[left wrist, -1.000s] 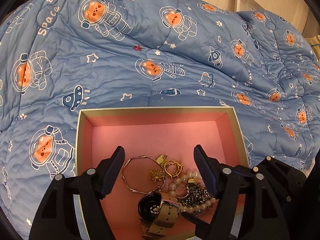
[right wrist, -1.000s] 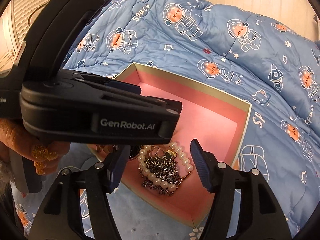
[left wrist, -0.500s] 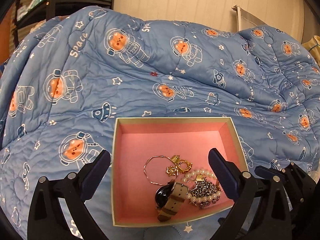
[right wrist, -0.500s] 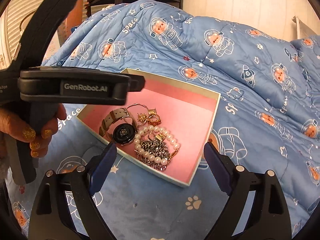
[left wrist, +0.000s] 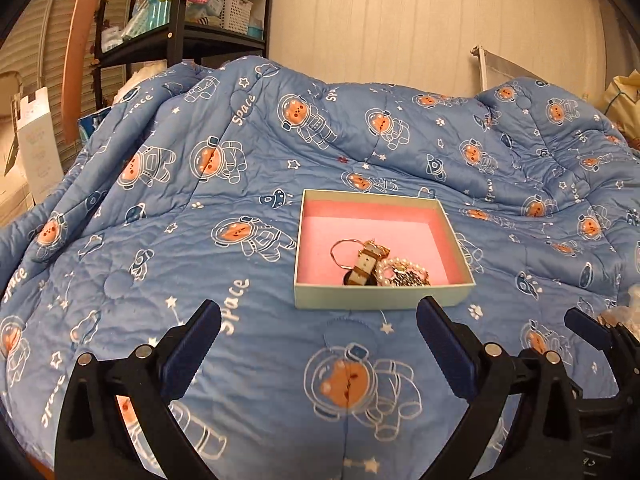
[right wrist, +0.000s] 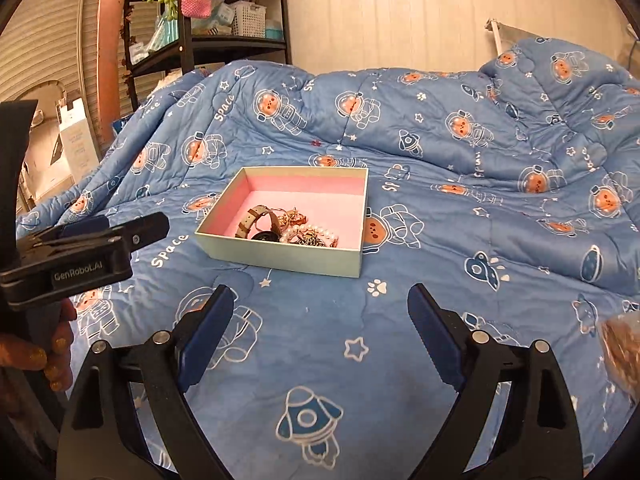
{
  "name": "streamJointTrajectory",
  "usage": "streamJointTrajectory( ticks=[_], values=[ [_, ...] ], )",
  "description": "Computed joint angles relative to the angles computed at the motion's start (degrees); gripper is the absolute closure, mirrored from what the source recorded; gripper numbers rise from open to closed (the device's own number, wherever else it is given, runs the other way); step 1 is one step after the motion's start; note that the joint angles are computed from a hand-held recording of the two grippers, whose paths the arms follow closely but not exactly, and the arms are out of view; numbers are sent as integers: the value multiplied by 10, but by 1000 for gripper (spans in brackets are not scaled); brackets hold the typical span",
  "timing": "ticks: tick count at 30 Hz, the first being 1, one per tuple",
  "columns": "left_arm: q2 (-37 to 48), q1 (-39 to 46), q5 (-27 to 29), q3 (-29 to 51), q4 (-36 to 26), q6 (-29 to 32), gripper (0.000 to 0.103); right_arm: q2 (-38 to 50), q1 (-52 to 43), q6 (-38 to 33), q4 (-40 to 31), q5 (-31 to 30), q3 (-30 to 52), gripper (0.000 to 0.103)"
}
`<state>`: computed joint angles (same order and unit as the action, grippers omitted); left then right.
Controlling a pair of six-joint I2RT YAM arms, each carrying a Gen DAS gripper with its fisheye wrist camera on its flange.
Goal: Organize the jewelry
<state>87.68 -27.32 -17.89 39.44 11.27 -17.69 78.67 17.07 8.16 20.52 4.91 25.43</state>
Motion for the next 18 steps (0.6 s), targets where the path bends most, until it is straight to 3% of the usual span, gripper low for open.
streamJointTrajectory(
  ticks=[2,3,5,10,15,18],
  values=[
    [-65,-28,-19,-43,-28,-18,7,-82,16,7,-43,23,-29,13],
    [-98,-46,-35,-62,-47,-29,7,-127,25,12,-68,32,-43,6],
    [-160,-87,-77,-90,-97,-56,7,-216,49,18,-133,60,-58,6],
    [-301,-212,-192,-119,-270,-172,7,-439,138,46,-334,141,-69,6],
    [-373,-380,-314,-95,-473,-360,7,-568,268,118,-543,246,-34,6],
    [-338,-506,-395,-57,-629,-548,7,-629,363,197,-653,329,-16,6]
  ],
)
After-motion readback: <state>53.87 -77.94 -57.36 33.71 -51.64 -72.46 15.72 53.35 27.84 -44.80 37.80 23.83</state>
